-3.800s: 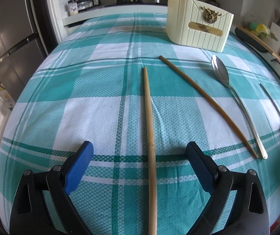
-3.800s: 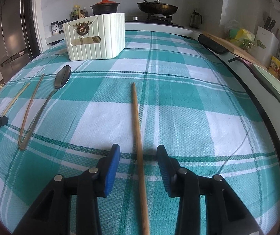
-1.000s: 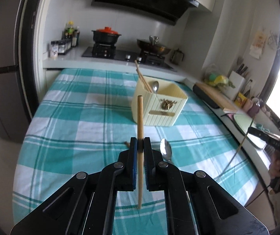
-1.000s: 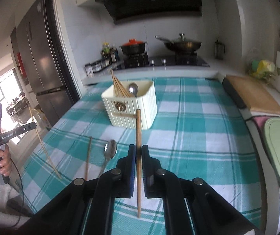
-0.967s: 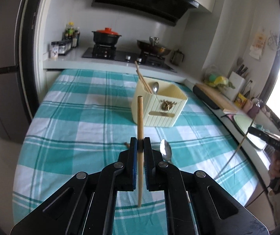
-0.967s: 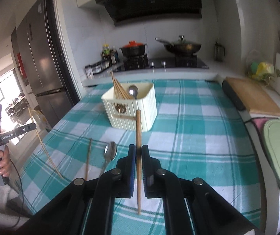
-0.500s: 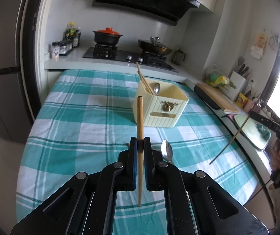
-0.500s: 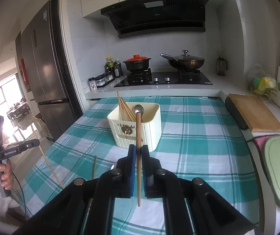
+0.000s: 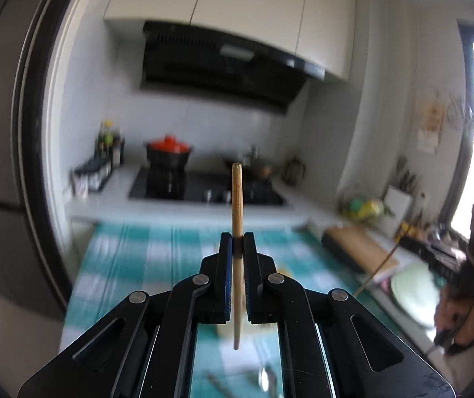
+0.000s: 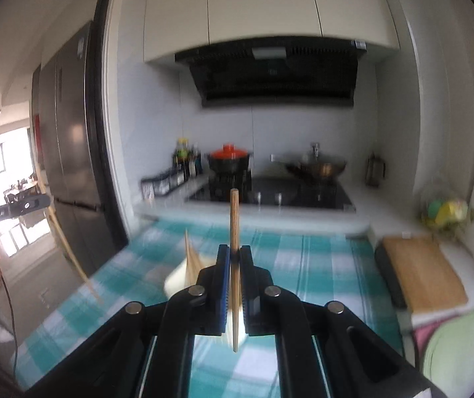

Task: Organize utensils
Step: 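Carry both chopsticks over the cream box and lower them, then open both tools to release the chopsticks into the box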

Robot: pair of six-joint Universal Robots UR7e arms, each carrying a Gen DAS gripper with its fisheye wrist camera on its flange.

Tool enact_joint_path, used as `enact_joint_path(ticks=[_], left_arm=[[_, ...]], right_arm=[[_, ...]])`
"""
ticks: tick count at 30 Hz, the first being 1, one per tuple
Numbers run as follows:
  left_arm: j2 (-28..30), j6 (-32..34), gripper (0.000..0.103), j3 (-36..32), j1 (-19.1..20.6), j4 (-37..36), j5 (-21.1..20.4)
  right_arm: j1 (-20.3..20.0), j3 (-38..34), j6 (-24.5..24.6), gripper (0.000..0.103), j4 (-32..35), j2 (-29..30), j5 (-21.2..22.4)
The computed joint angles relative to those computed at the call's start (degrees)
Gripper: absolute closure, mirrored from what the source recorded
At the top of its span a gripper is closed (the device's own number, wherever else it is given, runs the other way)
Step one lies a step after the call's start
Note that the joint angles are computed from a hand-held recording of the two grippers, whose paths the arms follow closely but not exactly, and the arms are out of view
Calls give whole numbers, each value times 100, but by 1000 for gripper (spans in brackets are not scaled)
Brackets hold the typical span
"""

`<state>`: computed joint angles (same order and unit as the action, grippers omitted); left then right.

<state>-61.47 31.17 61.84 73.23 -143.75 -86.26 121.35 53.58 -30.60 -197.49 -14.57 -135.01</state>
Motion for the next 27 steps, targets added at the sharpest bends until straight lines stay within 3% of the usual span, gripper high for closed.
enact_joint_path(ticks=[5,9,18,21,23,25,26,27], left_arm=[[913,-48,99,-783,-173,-559,190],[1587,-269,99,-1426,-128,-186,410],[2750,-562,99,-2744,125,1587,1177],[2859,-580,98,-2821,158,1839,1304],[2839,-612,93,-2787,161,1988,1425],[2664,-642,66,-2581,168,2058,1436],[2592,-630,59,-2504,156,2046,1474],[2395,-567,50,-2236,152,1947,1499]], right_arm=[[-150,-1323,-480,97,187,636,447],[-393,-2031,-315,97,907,1010,640],[-988,-3204,1310,97,3897,1526,466],[-1141,-3779,1883,94,4789,1765,540],[-1212,-3846,2232,94,4978,1773,621],[-1217,-2990,2318,90,4365,1367,719],[-1204,-2607,2301,85,4085,1188,727],[-1183,-2134,2252,73,3746,962,710]])
